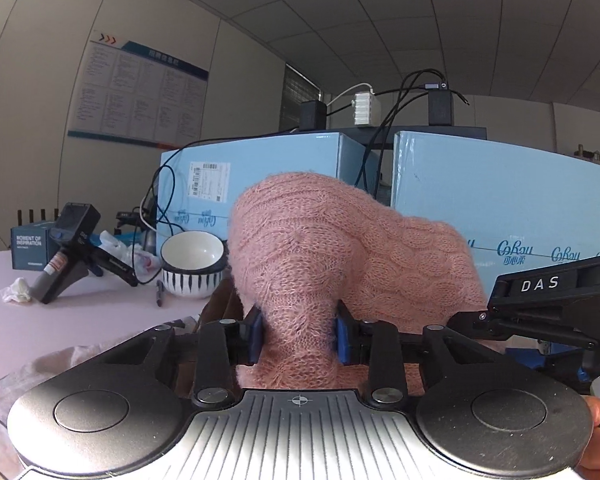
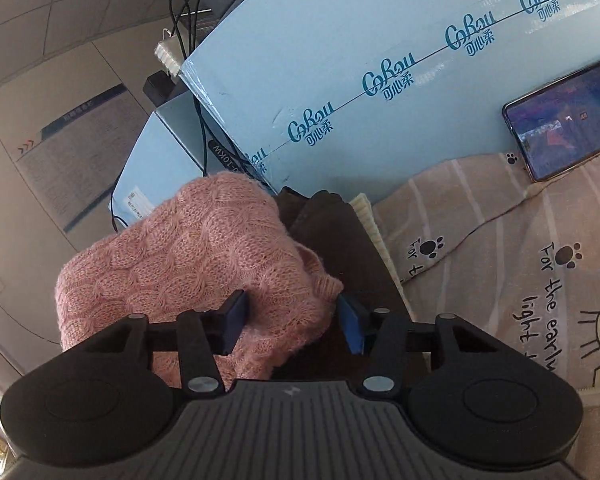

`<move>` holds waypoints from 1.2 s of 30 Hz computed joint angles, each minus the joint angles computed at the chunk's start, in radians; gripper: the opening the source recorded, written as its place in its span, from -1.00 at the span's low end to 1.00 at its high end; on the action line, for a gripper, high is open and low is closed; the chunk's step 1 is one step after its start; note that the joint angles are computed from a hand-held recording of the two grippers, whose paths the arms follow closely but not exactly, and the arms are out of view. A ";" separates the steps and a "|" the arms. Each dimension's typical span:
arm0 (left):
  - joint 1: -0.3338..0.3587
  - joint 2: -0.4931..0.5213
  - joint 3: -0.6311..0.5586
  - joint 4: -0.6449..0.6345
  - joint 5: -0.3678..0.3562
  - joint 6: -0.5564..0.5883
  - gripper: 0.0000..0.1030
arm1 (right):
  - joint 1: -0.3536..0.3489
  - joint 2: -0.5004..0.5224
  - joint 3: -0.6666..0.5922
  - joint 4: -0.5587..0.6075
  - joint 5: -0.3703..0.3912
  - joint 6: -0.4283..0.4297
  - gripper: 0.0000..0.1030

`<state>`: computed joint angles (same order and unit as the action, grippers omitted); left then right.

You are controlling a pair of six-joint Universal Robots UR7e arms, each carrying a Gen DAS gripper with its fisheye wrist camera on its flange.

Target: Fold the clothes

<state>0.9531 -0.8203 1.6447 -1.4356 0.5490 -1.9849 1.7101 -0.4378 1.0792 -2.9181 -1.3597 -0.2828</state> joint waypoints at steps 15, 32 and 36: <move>-0.147 -0.029 0.100 0.113 0.334 -0.141 -0.58 | -0.083 -0.318 0.333 -0.210 0.349 -0.034 -0.69; -0.105 0.174 -0.309 1.144 0.703 -0.684 -0.55 | -0.325 -0.639 0.749 -0.729 0.176 0.072 -0.69; -0.073 0.270 -0.501 1.390 0.741 -0.695 -0.40 | -0.351 -0.637 0.763 -0.751 0.077 0.059 -0.70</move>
<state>0.8798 -0.5500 1.1435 -0.0453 1.2896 -2.6797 1.3586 -1.0747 1.8419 -3.6692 -1.2829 -0.2239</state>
